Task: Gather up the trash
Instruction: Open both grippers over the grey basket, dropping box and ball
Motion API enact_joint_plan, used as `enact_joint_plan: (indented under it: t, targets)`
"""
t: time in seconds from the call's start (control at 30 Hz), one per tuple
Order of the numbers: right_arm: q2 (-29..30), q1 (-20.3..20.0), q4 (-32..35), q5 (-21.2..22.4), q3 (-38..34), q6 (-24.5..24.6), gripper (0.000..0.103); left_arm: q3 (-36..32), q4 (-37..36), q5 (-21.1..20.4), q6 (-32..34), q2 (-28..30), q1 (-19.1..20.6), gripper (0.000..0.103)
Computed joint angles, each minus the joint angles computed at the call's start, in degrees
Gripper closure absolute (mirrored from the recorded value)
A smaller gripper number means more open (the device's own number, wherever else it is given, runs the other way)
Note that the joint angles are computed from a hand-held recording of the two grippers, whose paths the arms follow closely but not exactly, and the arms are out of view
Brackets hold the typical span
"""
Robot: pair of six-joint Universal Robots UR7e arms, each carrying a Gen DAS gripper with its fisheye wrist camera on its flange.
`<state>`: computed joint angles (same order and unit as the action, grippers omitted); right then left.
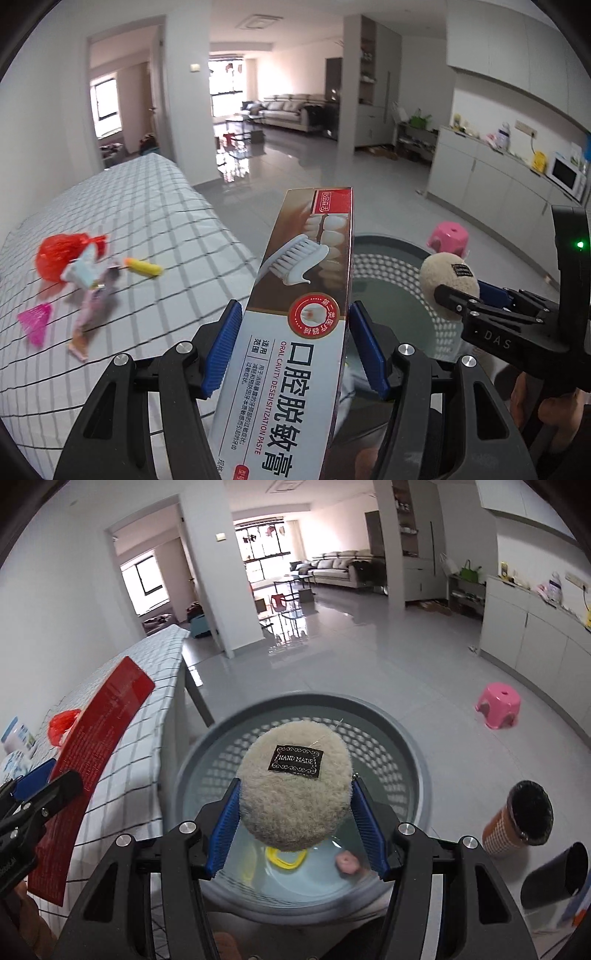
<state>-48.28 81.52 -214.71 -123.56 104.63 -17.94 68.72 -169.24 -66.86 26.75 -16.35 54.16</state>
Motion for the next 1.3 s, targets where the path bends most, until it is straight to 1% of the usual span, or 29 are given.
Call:
enact_joint_plan:
  t: [0.1, 0.2, 0.43, 0.6, 0.67, 0.73, 0.77, 0.83, 1.3]
  targets:
    - [-0.20, -0.73, 0.59, -0.30, 0.16, -0.53, 0.046, -2.54, 2.99, -0.39, -0.68, 1.81, -0.15, 0.044]
    - [-0.58, -1.42, 1.05, 0.28, 0.72, 0.00, 0.046, -4.35, 5.27, -0.05, -1.24, 3.30, -0.36, 0.044]
    - [-0.87, -2.64, 2.95, 1.46, 0.48, 1.22, 0.046, -7.35, 8.64, 0.03, -1.30, 5.42, -0.54, 0.044]
    - [-1.34, -3.01, 3.53, 1.90, 0.35, 1.73, 0.046, -8.85, 9.48, 0.18, -1.11, 6.43, -0.55, 0.044]
    - [-1.48, -3.21, 3.32, 2.35, 0.40, 1.82, 0.046, -9.14, 9.91, 0.20, -1.28, 6.57, -0.55, 0.043]
    - [-1.40, -3.15, 2.67, 2.39, 0.60, 1.76, 0.042, -9.11, 9.69, 0.28, -1.22, 6.63, -0.55, 0.042]
    - [-1.36, -3.13, 2.14, 2.30, 0.70, 1.60, 0.039, -8.30, 9.04, 0.32, -1.00, 6.22, -0.49, 0.038]
    - [-1.32, -3.19, 0.81, 2.50, 1.09, 1.33, 0.034, -7.56, 7.95, 0.48, -0.77, 5.99, -0.56, 0.034]
    - [-1.08, -2.91, 0.69, 2.38, 1.19, 1.66, 0.034, -7.00, 8.09, 1.47, -2.55, 5.24, -0.45, 0.034]
